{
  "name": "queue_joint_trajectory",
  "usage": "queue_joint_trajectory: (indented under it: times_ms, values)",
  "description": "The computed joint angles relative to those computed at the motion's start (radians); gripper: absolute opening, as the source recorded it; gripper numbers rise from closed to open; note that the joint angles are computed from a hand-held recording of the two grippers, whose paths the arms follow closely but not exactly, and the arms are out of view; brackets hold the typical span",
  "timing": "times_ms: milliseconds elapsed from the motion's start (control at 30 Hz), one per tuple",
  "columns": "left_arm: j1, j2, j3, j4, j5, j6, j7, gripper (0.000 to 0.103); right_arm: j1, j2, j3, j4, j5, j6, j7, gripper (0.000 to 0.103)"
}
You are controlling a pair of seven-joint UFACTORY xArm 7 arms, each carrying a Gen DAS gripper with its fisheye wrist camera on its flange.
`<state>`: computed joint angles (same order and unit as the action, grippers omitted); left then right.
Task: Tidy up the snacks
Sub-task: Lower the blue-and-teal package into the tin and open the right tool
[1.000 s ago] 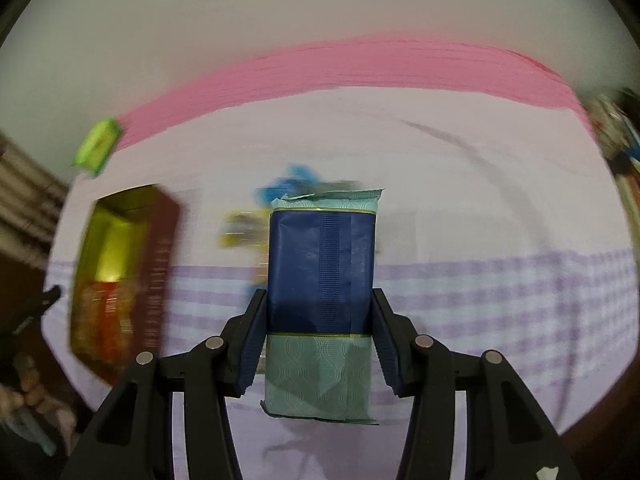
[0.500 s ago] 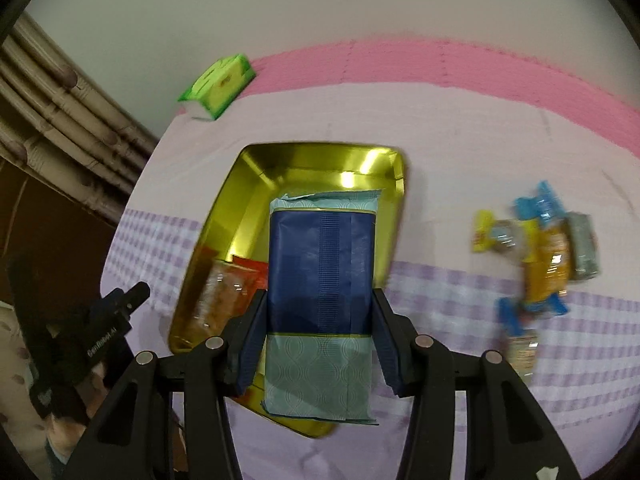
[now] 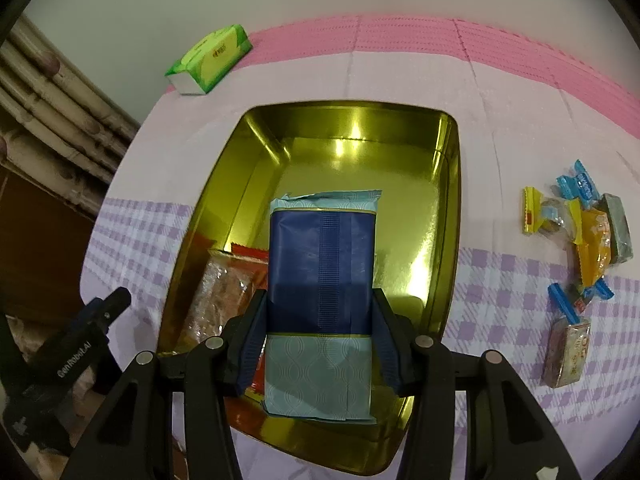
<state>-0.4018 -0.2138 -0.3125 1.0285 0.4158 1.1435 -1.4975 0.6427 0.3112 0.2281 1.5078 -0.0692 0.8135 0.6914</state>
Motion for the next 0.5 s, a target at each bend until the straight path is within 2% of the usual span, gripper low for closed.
queue_joint_trajectory:
  times_ms: [133,200,267,333,367,433,500]
  values:
    - [-0.001,0.006,0.0,0.003,0.001,-0.001,0.003,0.057,0.02,0.068,-0.005,0.09,-0.009,0.039,0.012,0.046]
    - [-0.003,0.008,-0.001,0.005,0.003,0.001,0.003,0.057,0.047,0.059,-0.012,0.068,-0.014,0.034,0.042,0.046]
    - [-0.004,0.013,-0.001,0.009,0.006,0.005,0.004,0.057,0.041,0.092,-0.015,0.104,-0.003,0.028,0.021,0.047]
    - [-0.006,0.013,0.0,0.009,0.006,0.005,0.004,0.058,0.036,0.05,0.003,0.057,-0.001,0.058,0.048,0.047]
    - [-0.006,0.013,0.001,0.009,0.006,0.005,0.004,0.058,0.045,0.066,-0.014,0.067,0.007,0.036,0.029,0.047]
    - [-0.007,0.014,0.001,0.01,0.006,0.006,0.002,0.058,0.034,0.037,0.012,0.034,-0.007,0.052,0.053,0.047]
    - [-0.008,0.014,0.002,0.01,0.005,0.005,0.004,0.058,0.043,0.055,-0.011,0.055,0.0,0.04,0.027,0.047]
